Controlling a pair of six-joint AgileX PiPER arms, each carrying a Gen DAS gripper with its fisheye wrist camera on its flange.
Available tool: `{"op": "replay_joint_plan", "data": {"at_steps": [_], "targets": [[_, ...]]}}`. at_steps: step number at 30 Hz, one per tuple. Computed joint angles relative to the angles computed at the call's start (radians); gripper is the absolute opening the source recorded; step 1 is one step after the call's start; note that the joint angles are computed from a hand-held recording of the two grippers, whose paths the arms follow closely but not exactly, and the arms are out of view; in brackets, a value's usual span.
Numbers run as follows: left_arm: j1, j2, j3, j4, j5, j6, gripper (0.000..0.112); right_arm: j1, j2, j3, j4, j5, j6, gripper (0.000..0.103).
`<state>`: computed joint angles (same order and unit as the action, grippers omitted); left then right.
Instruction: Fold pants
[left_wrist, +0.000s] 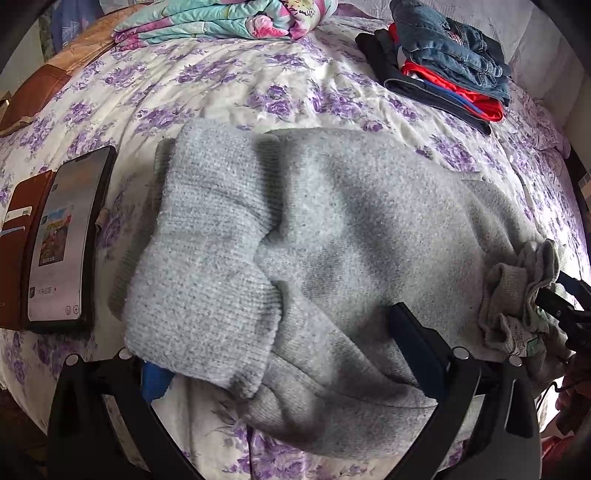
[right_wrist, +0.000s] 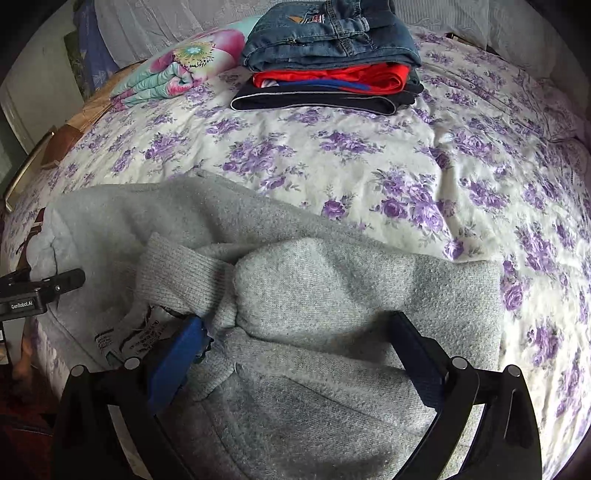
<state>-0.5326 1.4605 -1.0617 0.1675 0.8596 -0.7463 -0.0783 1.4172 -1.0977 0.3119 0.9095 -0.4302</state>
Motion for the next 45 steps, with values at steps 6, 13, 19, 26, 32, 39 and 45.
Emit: {"op": "replay_joint_plan", "data": {"at_steps": [6, 13, 19, 26, 32, 39, 45], "targets": [[0.006, 0.003, -0.002, 0.003, -0.006, -0.018, 0.099, -0.094, -0.050, -0.051, 0.100, 0.048, -0.082, 0.100], [0.017, 0.008, -0.007, 0.014, -0.019, -0.077, 0.099, -0.211, 0.135, -0.102, 0.019, 0.049, 0.011, 0.100], [0.020, 0.013, -0.014, 0.018, -0.017, -0.114, 0.099, -0.381, 0.052, -0.061, 0.219, 0.089, -0.085, 0.100], [0.026, 0.012, -0.014, 0.004, -0.013, -0.086, 0.099, -0.509, -0.143, 0.137, 0.176, 0.189, -0.368, 0.100], [0.025, 0.017, -0.020, 0.004, -0.006, -0.087, 0.099, -0.584, -0.165, 0.171, 0.217, 0.192, -0.319, 0.100], [0.040, 0.022, -0.030, -0.025, 0.002, -0.058, 0.099, -0.374, -0.064, 0.060, 0.152, 0.023, -0.143, 0.100], [0.122, -0.024, 0.010, -0.181, -0.048, 0.054, 0.099, -0.375, 0.007, 0.018, 0.130, 0.097, -0.103, 0.099]]}}
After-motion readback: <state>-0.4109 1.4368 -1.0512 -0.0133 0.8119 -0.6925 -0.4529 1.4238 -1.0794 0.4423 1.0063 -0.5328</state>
